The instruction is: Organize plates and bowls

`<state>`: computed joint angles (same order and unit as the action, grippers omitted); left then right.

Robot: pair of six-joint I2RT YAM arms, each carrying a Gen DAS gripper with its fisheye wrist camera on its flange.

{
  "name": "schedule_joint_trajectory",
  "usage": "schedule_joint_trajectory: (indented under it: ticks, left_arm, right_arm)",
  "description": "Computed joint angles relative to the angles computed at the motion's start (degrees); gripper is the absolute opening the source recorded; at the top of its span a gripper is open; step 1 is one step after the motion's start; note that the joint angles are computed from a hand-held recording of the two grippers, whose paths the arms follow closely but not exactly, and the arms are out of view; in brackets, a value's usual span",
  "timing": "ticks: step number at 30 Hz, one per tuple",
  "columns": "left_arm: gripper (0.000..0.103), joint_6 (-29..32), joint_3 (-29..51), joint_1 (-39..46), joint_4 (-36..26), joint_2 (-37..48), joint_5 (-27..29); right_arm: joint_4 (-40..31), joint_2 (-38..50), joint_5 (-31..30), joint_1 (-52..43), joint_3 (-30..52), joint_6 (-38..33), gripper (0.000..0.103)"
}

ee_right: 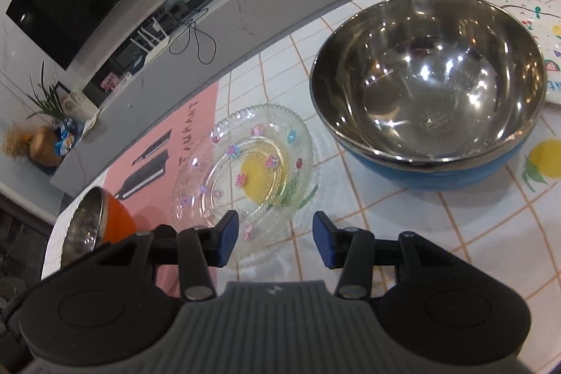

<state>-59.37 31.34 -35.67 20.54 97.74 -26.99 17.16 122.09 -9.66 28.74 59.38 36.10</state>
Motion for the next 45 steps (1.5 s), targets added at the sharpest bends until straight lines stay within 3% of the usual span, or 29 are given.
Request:
schedule_joint_trajectory:
  ticks: [3, 6, 7, 9, 11, 13, 19, 25, 30, 32, 35, 41, 45]
  left_arm:
    - [0.026, -0.01, -0.38, 0.55, 3.0, 1.54, 0.85]
    - [0.026, 0.34, -0.41, 1.04, 4.47, 2.75, 1.44]
    - [0.021, 0.67, -0.16, 1.35, 4.7, 3.23, 1.84]
    - [0.017, 0.69, -0.12, 1.38, 4.77, 3.47, 1.48]
    - [0.014, 0.59, -0.29, 1.35, 5.02, 3.53, 1.4]
    - [0.012, 0.18, -1.03, 1.52, 5.52, 2.94, 2.23]
    - [0.01, -1.35, -0.7, -0.4, -2.79, -1.58, 1.88]
    - [0.009, -6.69, -2.12, -6.27, -11.15, -6.69, -0.91]
    - [0.015, -8.09, -2.21, -8.26, -12.4, -6.51, -4.23]
    - [0.026, -7.92, -2.85, -7.07, -10.93, -6.83, -5.06]
    - [0.034, -5.34, -4.06, -4.59, -6.44, -6.41, -4.83]
    - [0.034, -0.06, -4.33, -1.15, 2.1, -1.5, -1.77]
    - [0.034, 1.74, -4.06, -1.02, 4.59, 0.6, -1.87]
  right_arm:
    - [1.98, 0.65, 0.08, -0.03, -0.13, 0.84, 0.045]
    - [2.52, 1.34, 0.17, -0.16, 0.38, 1.22, 0.036]
    - [2.54, 1.41, 0.42, -0.13, 0.48, 1.38, 0.035]
    - [2.57, 1.59, 1.13, -0.09, 0.63, 1.04, 0.028]
    - [1.91, 2.1, 2.37, 0.09, 1.32, 0.16, 0.011]
    - [2.68, 2.37, 1.86, -0.41, 1.02, 0.19, 0.01]
    - [1.04, 0.49, 0.63, -0.9, -0.51, -0.67, 0.01]
    - [1.33, -4.84, -0.3, -0.64, -7.8, -1.53, 0.01]
    - [2.1, -7.64, -0.13, -0.33, -11.55, -3.83, 0.015]
    - [1.89, -8.06, 1.65, -0.36, -11.41, -5.03, 0.029]
    - [2.63, -7.75, 1.13, -1.94, -10.54, -5.19, 0.03]
    - [4.09, -3.57, -0.23, -3.43, -6.87, -5.25, 0.029]
    - [6.68, -1.75, -1.06, -3.61, -6.52, -5.59, 0.027]
